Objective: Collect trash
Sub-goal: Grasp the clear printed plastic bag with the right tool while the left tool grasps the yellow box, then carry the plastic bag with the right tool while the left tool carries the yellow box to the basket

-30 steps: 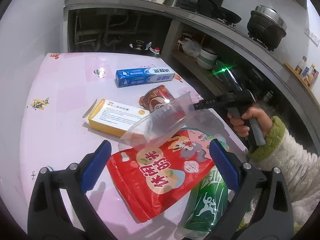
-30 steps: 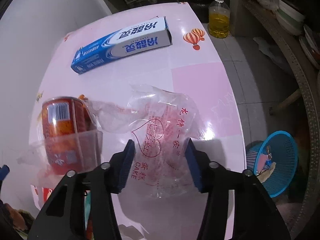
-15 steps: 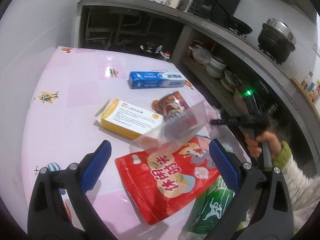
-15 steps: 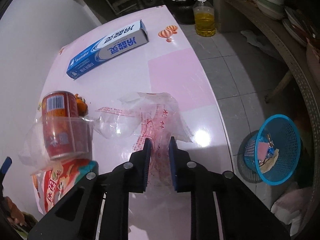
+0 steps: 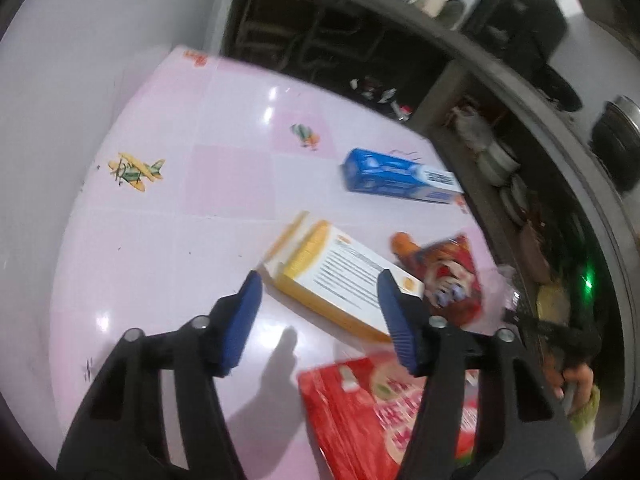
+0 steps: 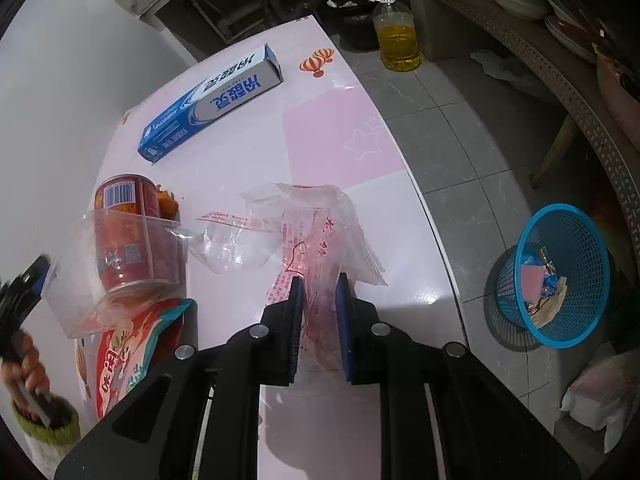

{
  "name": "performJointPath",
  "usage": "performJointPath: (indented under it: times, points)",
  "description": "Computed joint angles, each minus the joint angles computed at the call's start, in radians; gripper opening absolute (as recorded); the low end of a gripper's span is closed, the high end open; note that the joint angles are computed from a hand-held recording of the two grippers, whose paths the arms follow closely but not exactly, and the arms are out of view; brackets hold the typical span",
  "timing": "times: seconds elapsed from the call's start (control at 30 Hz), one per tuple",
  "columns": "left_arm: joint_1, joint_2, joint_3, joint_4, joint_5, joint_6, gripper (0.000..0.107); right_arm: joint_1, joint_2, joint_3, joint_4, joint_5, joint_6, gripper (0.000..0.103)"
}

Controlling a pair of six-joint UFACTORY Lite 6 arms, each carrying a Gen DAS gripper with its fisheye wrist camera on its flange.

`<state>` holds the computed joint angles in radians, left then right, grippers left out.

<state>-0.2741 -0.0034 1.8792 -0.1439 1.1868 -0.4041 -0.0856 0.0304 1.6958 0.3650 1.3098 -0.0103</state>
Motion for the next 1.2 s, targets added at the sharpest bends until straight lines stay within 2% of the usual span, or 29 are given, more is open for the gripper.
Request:
performJointPath:
  times: [0.23,0.57,0.87,1.2]
  points:
    - [0.112,0.120,0.014,-0.131,-0.007,0.081,0.040,-0.004,-0.005,-0.009,0.013,-0.003,0.001,0.017]
    - [0.132,0.209,0.024,-0.211,-0.022,0.104,0.036,-0.002,-0.002,-0.007,0.015,-0.006,0.005,0.017]
    - [0.158,0.192,-0.030,-0.269,-0.055,0.097,0.022,-0.010,-0.004,-0.011,0.023,-0.006,-0.003,0.017]
    - [0.170,0.144,-0.028,-0.261,-0.071,0.098,0.012,-0.015,-0.005,-0.014,0.033,-0.008,-0.004,0.017]
